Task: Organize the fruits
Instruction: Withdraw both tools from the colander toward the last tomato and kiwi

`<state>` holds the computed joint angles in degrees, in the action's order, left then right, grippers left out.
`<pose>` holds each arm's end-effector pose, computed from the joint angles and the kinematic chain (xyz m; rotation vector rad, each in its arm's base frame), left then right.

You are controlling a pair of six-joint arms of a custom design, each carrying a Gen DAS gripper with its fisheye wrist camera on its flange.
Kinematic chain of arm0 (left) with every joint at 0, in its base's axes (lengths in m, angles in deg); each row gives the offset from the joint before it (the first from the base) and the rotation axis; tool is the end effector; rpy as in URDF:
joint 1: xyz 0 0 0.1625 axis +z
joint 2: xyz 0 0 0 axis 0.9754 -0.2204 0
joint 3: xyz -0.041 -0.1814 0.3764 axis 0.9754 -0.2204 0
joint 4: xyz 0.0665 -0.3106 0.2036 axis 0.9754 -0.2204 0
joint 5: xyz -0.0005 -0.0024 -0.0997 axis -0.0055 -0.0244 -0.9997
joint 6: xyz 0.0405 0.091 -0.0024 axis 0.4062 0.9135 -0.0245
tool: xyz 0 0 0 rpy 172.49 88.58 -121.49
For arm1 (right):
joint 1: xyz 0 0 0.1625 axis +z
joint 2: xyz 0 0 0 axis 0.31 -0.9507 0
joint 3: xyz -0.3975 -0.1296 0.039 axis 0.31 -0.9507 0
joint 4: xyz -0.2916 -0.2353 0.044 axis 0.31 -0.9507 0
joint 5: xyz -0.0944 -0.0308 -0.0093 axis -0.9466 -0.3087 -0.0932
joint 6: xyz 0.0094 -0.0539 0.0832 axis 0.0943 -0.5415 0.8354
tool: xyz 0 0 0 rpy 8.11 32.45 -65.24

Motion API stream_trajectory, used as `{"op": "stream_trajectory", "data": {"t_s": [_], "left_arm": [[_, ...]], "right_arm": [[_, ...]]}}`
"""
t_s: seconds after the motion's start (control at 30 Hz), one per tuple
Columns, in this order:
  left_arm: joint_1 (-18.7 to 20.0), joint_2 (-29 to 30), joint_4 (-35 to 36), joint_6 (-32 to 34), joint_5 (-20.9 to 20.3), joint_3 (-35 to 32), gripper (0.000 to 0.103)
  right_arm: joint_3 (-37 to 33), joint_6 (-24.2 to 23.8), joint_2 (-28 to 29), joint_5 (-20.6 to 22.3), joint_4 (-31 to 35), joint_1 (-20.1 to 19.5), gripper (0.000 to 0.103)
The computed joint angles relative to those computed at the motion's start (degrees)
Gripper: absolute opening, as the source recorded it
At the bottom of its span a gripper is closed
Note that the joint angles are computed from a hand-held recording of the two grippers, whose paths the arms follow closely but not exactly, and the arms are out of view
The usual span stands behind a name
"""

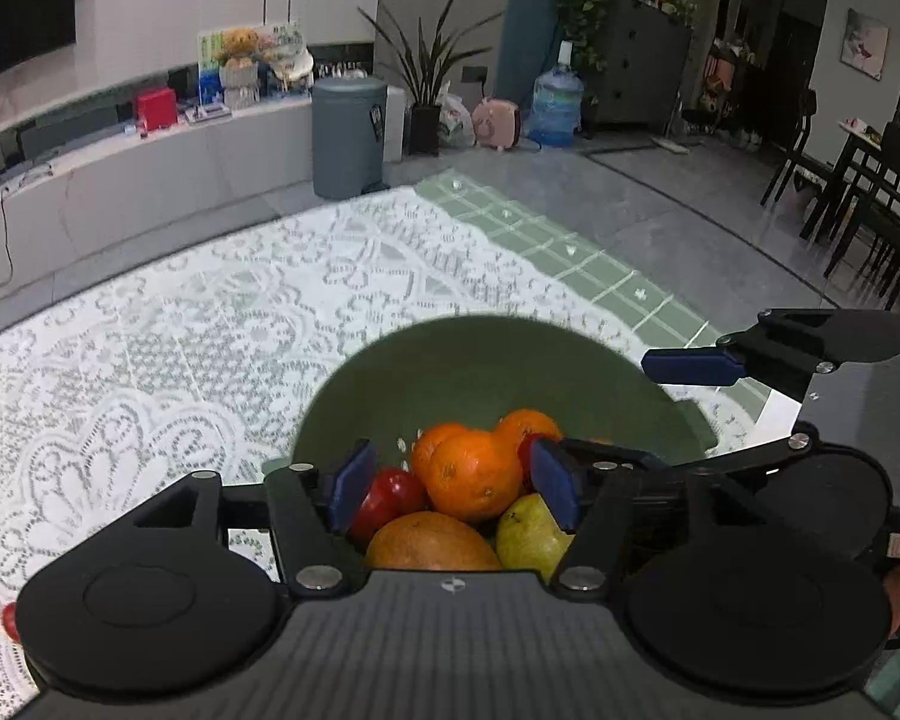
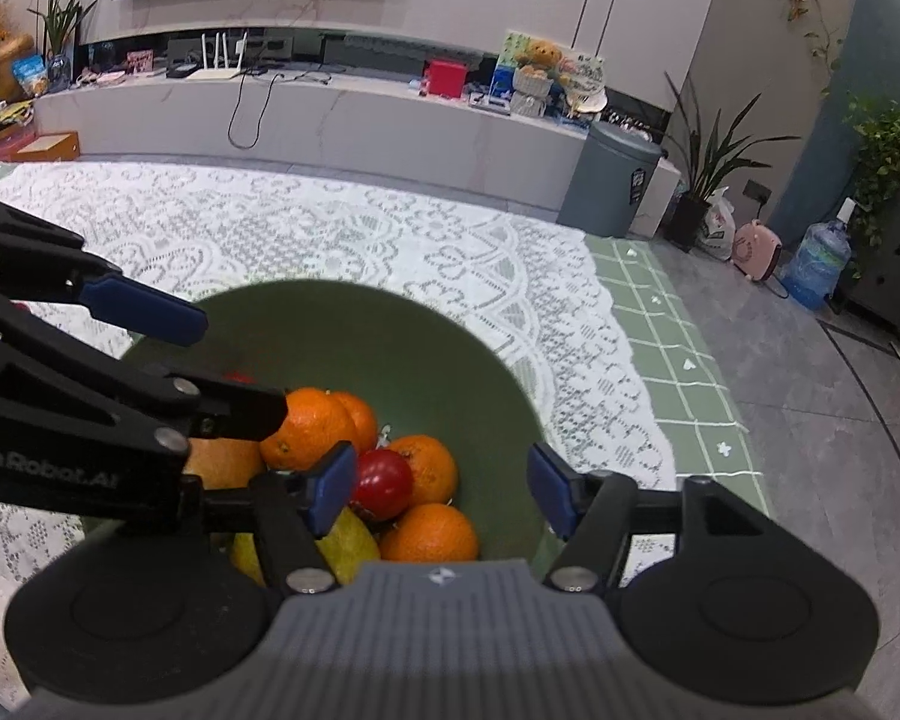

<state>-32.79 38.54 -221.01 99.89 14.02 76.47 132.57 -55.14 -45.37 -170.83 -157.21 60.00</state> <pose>-0.2797 -0.5212 -0.0624 1.2067 2.4771 -0.5889 -0.0024 -0.4616 0.1910 0.4559 -2.0345 0.8755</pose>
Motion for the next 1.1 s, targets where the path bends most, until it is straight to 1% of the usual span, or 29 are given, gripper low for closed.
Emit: {"op": "stream_trajectory", "data": {"t_s": [0.03, 0.13, 0.23, 0.3, 0.5, 0.6, 0.73, 0.8, 0.93, 1.1], "left_arm": [[-0.2, -0.3, -1.2, 0.2, 0.2, 0.6, 0.072], [-1.0, -1.0, -4.3, 0.1, 1.0, 2.3, 0.073], [-1.5, -2.0, -7.5, -0.3, 1.9, 4.4, 0.073], [-1.9, -2.8, -9.4, -0.4, 2.7, 6.0, 0.073], [-3.1, -4.5, -17.0, 1.9, 7.0, 10.4, 0.074], [-3.8, -5.3, -20.5, 3.1, 9.5, 12.5, 0.074], [-3.9, -6.7, -23.8, 3.2, 11.7, 15.3, 0.074], [-3.7, -7.6, -24.3, 2.3, 12.6, 16.6, 0.075], [-3.0, -9.0, -24.9, 1.3, 14.5, 18.9, 0.075], [-1.7, -10.3, -25.5, 1.2, 17.2, 21.5, 0.075]], "right_arm": [[0.4, 0.3, -0.2, 0.2, -0.6, 0.2, 0.065], [1.4, 1.9, -0.4, 0.7, -2.9, 0.9, 0.074], [2.6, 4.3, -0.1, 1.4, -5.5, 1.7, 0.078], [3.5, 5.4, 0.4, 2.0, -7.2, 2.2, 0.079], [5.0, 6.5, 4.3, 2.2, -15.6, 4.3, 0.081], [5.7, 8.2, 6.4, 3.3, -19.3, 5.1, 0.082], [6.5, 9.0, 9.5, 4.8, -23.3, 6.2, 0.085], [6.8, 9.1, 10.7, 5.4, -24.2, 6.7, 0.085], [7.0, 9.2, 12.6, 6.6, -24.6, 7.4, 0.089], [6.8, 9.0, 15.3, 7.3, -24.3, 8.3, 0.089]]}}
